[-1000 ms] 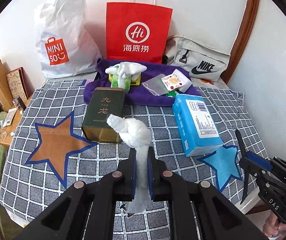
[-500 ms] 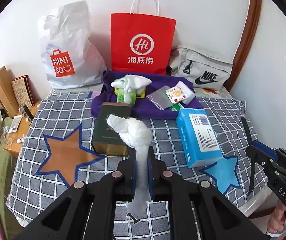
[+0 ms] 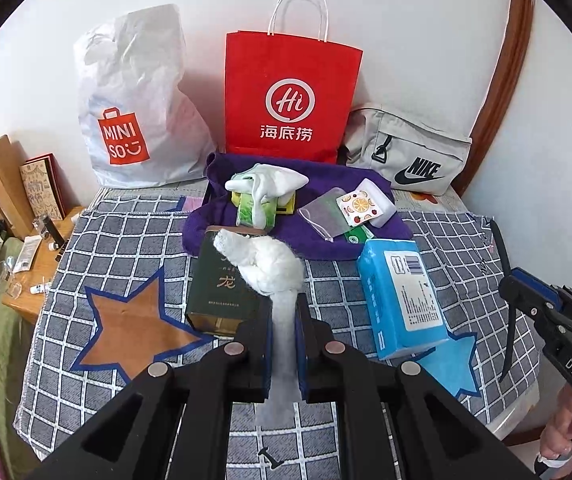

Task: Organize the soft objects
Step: 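Carry the tissue with the left tool and strap with the right tool onto the towel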

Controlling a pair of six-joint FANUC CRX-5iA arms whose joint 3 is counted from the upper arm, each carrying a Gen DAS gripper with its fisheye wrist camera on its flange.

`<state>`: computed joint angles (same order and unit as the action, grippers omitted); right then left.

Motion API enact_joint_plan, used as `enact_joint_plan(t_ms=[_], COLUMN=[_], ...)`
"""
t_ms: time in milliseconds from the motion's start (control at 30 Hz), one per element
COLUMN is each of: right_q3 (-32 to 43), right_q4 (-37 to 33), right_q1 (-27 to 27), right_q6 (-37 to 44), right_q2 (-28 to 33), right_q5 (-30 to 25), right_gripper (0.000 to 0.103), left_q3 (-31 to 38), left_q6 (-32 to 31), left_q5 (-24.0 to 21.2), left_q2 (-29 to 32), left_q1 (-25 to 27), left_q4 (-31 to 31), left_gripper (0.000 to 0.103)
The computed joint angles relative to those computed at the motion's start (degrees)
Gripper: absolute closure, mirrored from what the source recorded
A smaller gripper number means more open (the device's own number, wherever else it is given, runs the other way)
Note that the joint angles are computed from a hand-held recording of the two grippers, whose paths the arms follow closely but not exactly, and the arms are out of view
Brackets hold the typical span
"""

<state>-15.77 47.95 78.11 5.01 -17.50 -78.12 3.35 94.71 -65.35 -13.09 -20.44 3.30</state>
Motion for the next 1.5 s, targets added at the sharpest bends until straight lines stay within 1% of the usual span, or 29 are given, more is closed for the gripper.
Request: enact_joint_plan(t_ms=[200,533,833,1067,1267,1500], right_q3=[0.5,2.4,4.5,6.5,9.0,12.1], right_q4=[-0.7,-3.1,-6.0,-9.1,-11.4,-14.6], right_q1=[-3.1,-10.1,-17.1,-22.7,-27.2,-31.0], right_q6=[1.6,6.4,12.1,16.6,19.9,23.0], right_q2=[0.5,2.8,5.9,9.4,12.8,16.6], right_q5=[2.3,7.3,13.0,17.7,21.7,25.1], right_gripper=[0.082,0.082,0.082,0.082,0.082,0.082], left_q3=[2.1,6.7,12.5,16.5,19.0,21.7], left_q6=[-0.8,-1.6,-1.9,-2.8,-2.6,-2.8], left_q5=[0.3,1.2,0.2,-0.1,0.9,1.3], left_q2=[2.5,7.7,13.5,18.0,21.8,26.4], left_q1=[0.2,0.7,0.8,0.7,1.3,1.9], left_q4=[0.2,0.5,-1.2,-1.9,-1.6,-0.6], left_gripper=[0.093,0.093,0.093,0.093,0.093,0.093])
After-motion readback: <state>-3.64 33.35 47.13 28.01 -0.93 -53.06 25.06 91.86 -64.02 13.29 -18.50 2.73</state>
